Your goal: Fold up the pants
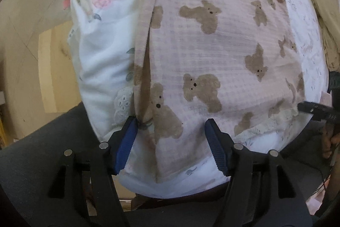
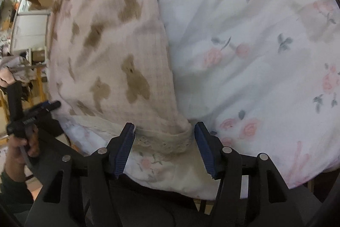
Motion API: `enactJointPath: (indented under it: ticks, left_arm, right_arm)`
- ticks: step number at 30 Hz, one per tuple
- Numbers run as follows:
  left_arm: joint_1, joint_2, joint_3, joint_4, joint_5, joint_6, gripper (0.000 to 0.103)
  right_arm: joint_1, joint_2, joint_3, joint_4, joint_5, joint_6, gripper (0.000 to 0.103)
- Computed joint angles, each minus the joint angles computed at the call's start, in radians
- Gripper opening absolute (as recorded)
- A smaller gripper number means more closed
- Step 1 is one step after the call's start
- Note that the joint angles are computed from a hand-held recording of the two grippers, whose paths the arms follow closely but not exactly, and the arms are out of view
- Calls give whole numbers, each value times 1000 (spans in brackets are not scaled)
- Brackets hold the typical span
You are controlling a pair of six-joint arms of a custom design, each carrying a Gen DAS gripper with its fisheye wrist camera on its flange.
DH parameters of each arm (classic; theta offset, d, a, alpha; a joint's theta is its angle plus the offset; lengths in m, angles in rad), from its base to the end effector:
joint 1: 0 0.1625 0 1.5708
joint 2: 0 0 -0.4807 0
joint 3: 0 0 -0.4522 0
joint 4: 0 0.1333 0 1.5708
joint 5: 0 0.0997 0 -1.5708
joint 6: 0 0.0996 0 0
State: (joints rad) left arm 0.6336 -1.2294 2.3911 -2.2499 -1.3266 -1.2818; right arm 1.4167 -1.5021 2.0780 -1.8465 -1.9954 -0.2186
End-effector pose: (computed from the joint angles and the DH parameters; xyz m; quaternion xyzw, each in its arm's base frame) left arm -0.2165 -0.3543 0.0687 -0.1366 0.9545 -0.0003 0.2650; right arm 0.0174 -0.4891 0.2796 0.0627 -0.9650 -0.1822 0.1777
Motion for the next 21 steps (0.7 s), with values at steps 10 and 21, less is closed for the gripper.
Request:
enactJointPath:
  ticks: [10,21]
  left_arm:
    - [-24,-143,24,-63,-23,18,0]
    - [24,-73,-45,169,-52,-21,7]
  right_arm:
    - [25,-100,4,34,183,-62,4]
    - [23,-32,0,89,10,90,11]
